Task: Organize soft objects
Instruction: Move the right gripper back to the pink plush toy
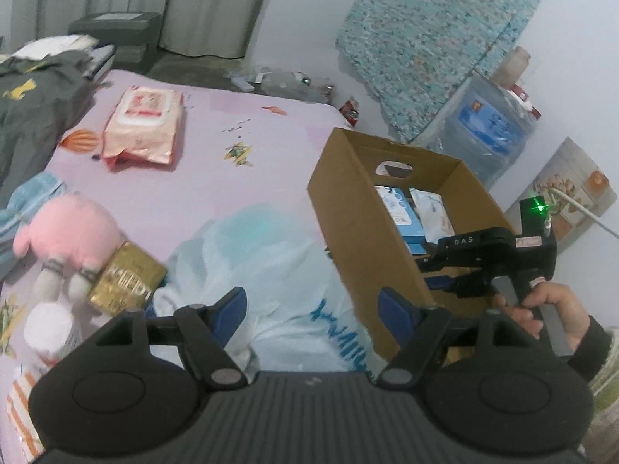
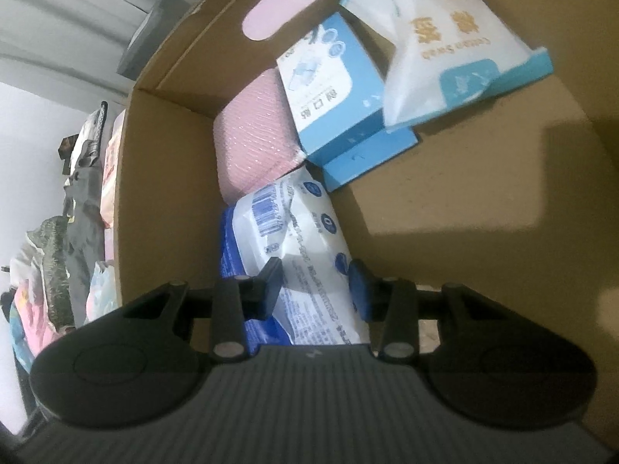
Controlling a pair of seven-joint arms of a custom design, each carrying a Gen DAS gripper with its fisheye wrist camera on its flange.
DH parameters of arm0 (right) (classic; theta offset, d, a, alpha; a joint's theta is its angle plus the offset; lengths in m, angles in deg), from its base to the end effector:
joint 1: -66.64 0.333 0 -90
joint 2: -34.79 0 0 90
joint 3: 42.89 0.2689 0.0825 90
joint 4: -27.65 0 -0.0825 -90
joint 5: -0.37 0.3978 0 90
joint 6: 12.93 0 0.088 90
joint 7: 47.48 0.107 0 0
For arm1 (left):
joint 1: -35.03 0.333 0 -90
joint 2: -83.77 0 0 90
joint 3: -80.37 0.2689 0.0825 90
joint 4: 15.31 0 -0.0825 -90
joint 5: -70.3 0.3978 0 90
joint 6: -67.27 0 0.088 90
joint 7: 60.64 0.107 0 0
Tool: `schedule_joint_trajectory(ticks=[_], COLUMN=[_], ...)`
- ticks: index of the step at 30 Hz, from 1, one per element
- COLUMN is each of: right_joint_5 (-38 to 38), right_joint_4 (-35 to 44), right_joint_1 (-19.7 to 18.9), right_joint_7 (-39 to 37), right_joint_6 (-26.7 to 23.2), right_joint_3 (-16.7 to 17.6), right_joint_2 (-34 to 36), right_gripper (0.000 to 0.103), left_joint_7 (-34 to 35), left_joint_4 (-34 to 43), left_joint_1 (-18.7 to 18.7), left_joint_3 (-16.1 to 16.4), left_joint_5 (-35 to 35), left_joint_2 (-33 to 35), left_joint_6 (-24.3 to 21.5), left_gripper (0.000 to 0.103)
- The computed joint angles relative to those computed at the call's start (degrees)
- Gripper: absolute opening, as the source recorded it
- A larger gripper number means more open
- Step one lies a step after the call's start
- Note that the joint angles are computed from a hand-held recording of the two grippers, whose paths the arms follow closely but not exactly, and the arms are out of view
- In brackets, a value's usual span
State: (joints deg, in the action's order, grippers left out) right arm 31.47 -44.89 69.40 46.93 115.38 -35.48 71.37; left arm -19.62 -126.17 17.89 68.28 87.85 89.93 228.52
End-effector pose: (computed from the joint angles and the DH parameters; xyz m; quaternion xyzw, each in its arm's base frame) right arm 0.7385 0.1248 0.3833 -0.5977 0.7377 0.1150 0.2922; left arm 0.5524 -0.3216 0.4688 -0.6858 0.6176 -0.3632 0.1279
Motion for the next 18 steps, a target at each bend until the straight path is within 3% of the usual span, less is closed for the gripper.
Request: schedule_joint_trajectory(ticks=[6, 11, 18], right_joint_5=[0.0, -0.2, 6.6], right_joint_4=[-0.7, -5.3, -8.9], right_joint_1=[-0.1, -0.1, -0.7], right_joint_7=[0.5, -0.9, -8.9], right_joint_6=[0.0, 3.9, 6.7], right_joint_3=[-0.2, -0.8, 1.5], right_joint_2=[-0.8, -5.7, -11.7], right_gripper=[0.039, 0.055, 0.061], left_joint_7=[-8.0, -15.9, -27.7], left_joint_4=[-3.2, -6.0, -11.4], left_joint_1=[-0.1, 1.5, 5.7], left_joint_3=[0.9, 0.0, -3.3], left_joint_5=[9.3, 18.4, 31.5], left_joint_2=[-3.3, -7.0, -14.4], left_joint_6=[-0.6, -2.0, -8.9], left_gripper=[0.078, 0.08, 0.081])
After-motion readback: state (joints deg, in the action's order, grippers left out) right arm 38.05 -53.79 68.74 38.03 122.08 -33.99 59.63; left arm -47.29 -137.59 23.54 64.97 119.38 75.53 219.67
